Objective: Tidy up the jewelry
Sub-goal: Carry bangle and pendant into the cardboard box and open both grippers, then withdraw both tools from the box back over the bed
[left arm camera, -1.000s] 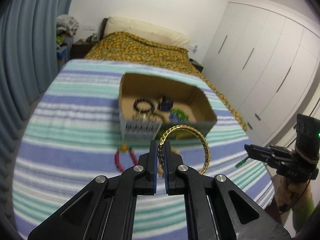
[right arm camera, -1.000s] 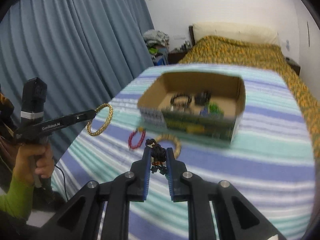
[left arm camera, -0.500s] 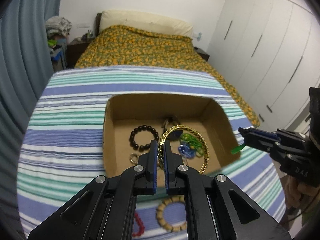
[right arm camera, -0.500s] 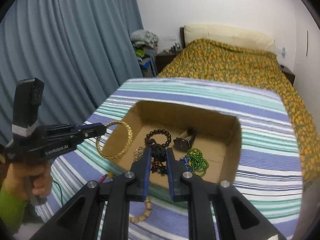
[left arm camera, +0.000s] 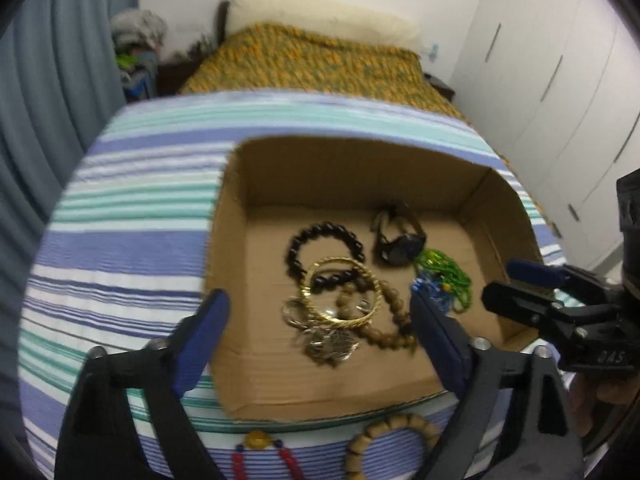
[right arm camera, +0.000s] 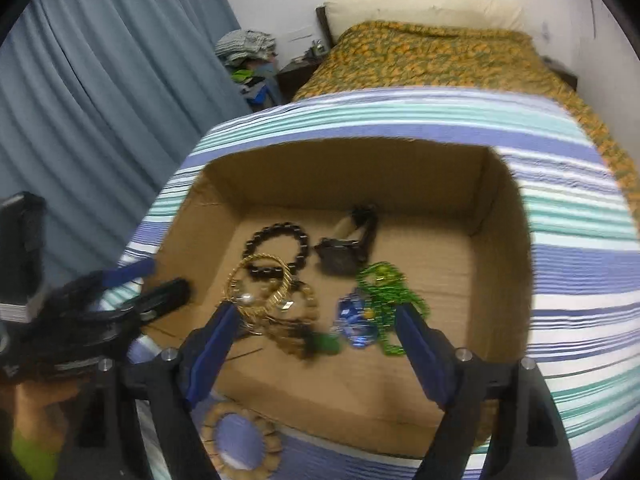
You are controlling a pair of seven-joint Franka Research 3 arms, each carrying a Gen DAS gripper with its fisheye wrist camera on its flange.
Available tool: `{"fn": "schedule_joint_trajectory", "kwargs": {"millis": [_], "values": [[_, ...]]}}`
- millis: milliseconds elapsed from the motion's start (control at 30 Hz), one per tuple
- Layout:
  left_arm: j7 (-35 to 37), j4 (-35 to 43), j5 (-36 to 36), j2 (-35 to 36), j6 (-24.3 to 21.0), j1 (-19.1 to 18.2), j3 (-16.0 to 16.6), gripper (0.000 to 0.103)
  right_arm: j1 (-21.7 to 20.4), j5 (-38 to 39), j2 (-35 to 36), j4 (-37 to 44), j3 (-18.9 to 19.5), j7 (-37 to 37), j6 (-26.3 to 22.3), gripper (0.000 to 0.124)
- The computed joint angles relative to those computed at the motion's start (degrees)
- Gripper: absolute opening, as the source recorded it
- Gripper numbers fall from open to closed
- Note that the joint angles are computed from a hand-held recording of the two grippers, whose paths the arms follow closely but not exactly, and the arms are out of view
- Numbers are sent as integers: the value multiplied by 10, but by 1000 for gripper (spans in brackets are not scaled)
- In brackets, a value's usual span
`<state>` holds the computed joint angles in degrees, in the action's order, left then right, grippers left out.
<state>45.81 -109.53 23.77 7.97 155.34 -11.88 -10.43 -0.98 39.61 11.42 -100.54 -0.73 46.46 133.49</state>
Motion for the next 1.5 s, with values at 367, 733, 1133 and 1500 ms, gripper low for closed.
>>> {"fn": "schedule_joint_trajectory", "kwargs": {"millis": [367,733,1133,1500], "values": [[-140,-69,167,-99,-30,-1,-8,98,17,12,-114,-133,-14,-63,93,83],[-170,-132,204,-187,-63,8,-48,100,55,38,-253,-276,-41,-134,166,83],[-211,-310,153,-320,-11,34,-56,101,191,267,-424,-421,-146,-396,304,94],[-218,-348,118,-294,17,51,-73,101,136,141,-358,-495,-90,-270,282,94]]}}
